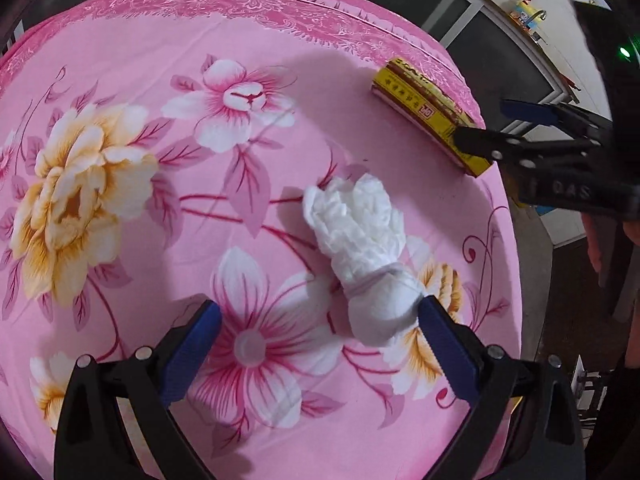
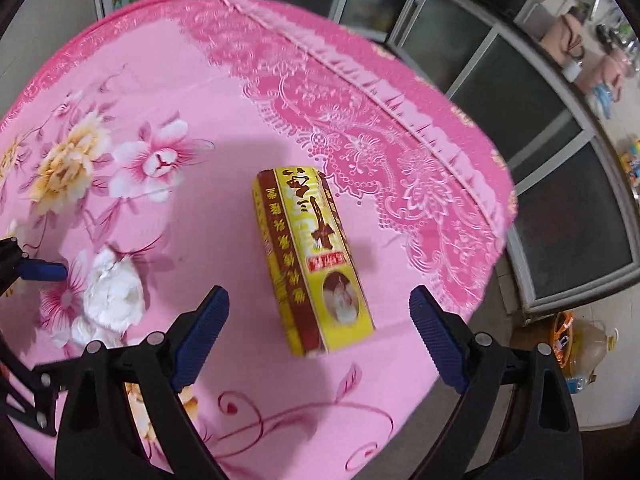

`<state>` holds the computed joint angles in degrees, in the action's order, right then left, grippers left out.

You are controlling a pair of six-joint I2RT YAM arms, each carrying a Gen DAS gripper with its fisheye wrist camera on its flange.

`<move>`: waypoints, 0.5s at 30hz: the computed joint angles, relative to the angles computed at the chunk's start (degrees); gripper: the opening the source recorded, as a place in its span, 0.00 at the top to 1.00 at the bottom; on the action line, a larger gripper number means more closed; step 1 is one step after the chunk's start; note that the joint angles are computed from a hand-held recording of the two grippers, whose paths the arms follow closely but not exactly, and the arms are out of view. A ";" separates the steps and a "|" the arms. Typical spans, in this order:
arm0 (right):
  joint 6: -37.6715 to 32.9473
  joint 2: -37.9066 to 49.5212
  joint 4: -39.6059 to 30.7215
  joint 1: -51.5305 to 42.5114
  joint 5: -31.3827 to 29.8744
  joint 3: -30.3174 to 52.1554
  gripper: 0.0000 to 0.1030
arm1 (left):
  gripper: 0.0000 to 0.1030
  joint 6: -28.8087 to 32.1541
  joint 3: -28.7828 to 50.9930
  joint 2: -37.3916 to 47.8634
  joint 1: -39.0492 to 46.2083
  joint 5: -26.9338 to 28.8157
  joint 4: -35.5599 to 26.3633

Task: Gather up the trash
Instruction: 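Move both open tools back over the remaining trash on the table, then grasp the white tissue bundle with the left tool while the right tool grasps the yellow box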

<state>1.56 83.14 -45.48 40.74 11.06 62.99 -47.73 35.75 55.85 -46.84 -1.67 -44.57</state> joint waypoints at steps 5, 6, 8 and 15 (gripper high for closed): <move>0.09 5.38 1.96 -4.22 -5.99 1.51 0.15 | 0.08 0.12 1.44 4.84 0.74 -0.02 2.70; 0.57 6.04 2.47 -5.12 -7.56 1.51 0.15 | 0.08 0.30 1.75 5.51 0.99 0.23 3.43; 1.63 7.06 2.98 -5.98 -8.71 1.85 0.21 | 0.08 0.71 1.37 6.04 2.05 0.69 4.92; 5.20 6.82 5.98 -6.87 -11.46 -0.24 0.50 | 0.71 2.14 0.71 3.94 3.22 2.58 6.19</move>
<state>6.76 89.96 -39.50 33.87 -0.39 62.75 -45.59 36.46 59.79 -43.62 0.91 -38.38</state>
